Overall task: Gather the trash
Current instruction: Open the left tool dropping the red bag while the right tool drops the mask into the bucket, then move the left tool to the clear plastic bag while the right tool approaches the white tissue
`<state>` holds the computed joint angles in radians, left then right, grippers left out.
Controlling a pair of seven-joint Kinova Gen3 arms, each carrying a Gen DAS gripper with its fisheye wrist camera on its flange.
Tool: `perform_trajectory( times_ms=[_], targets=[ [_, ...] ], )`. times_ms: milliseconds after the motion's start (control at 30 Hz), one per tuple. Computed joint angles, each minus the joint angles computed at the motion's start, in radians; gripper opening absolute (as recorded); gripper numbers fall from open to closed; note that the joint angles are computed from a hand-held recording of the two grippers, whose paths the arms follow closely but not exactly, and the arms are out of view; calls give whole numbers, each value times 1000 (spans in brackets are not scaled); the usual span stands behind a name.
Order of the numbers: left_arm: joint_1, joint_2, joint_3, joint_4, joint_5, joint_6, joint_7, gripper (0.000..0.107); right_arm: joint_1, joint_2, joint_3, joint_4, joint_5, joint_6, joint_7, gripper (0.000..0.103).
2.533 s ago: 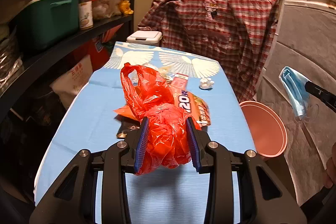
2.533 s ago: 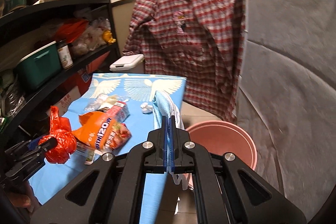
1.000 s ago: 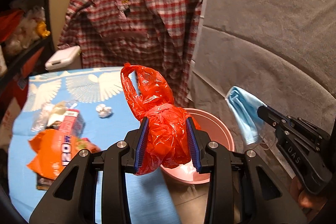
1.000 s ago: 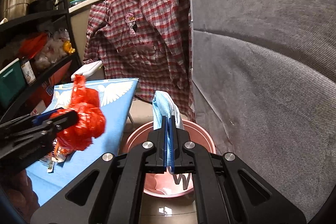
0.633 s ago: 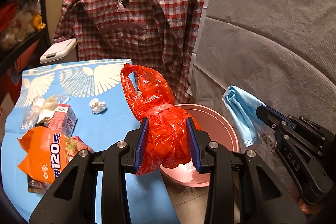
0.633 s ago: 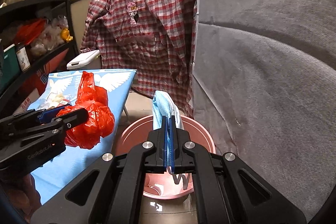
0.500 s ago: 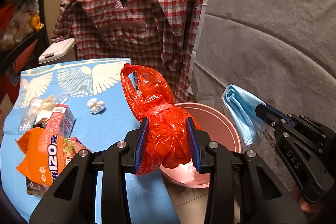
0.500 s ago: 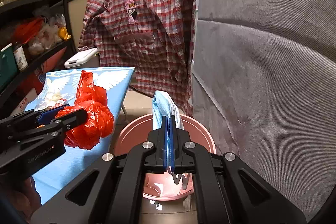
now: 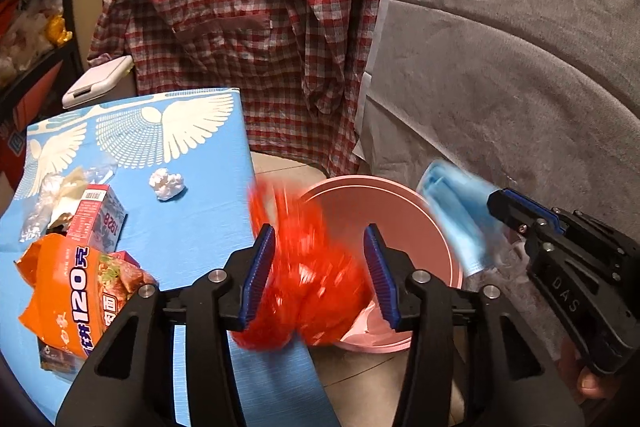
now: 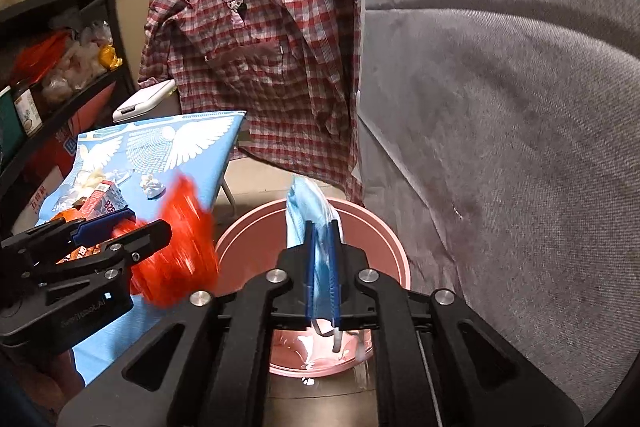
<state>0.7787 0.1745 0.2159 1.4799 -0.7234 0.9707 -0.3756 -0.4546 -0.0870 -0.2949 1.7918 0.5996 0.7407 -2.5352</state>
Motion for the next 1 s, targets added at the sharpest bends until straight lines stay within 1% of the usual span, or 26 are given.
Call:
perform_trajectory(
  times_ms=[33, 67, 100, 300, 600, 767, 833, 900, 1000],
  targets=[
    [1, -2, 0, 1, -2, 1, 2, 48, 0, 0, -4, 1, 10, 4, -12, 24],
    [0, -4, -1, 2, -3, -1, 4, 48, 0, -1, -8, 2, 24, 9, -28, 33],
    [-2, -7, -1, 4, -3, -3, 7, 48, 0, -1, -8, 2, 28, 10, -32, 36],
    [-5, -14, 3, 3, -17, 3, 20, 48, -5, -1, -6, 0, 38, 13, -35, 36],
    [-3, -43, 18, 10, -53, 29, 44, 48, -3, -11, -21, 2, 76, 13, -88, 36],
    [-14, -72, 36, 33, -79, 53, 76, 48, -22, -11, -52, -5, 150, 43, -152, 36],
    [-21, -92, 45, 49, -91, 61, 92, 48, -34, -16, -73, -5, 207, 61, -206, 36],
    [-30, -110, 56, 65, -103, 70, 111, 48, -45, -19, -82, -6, 238, 74, -243, 36],
    [-48, -142, 77, 92, -124, 83, 138, 48, -54, -26, -75, -12, 222, 60, -252, 36]
  ],
)
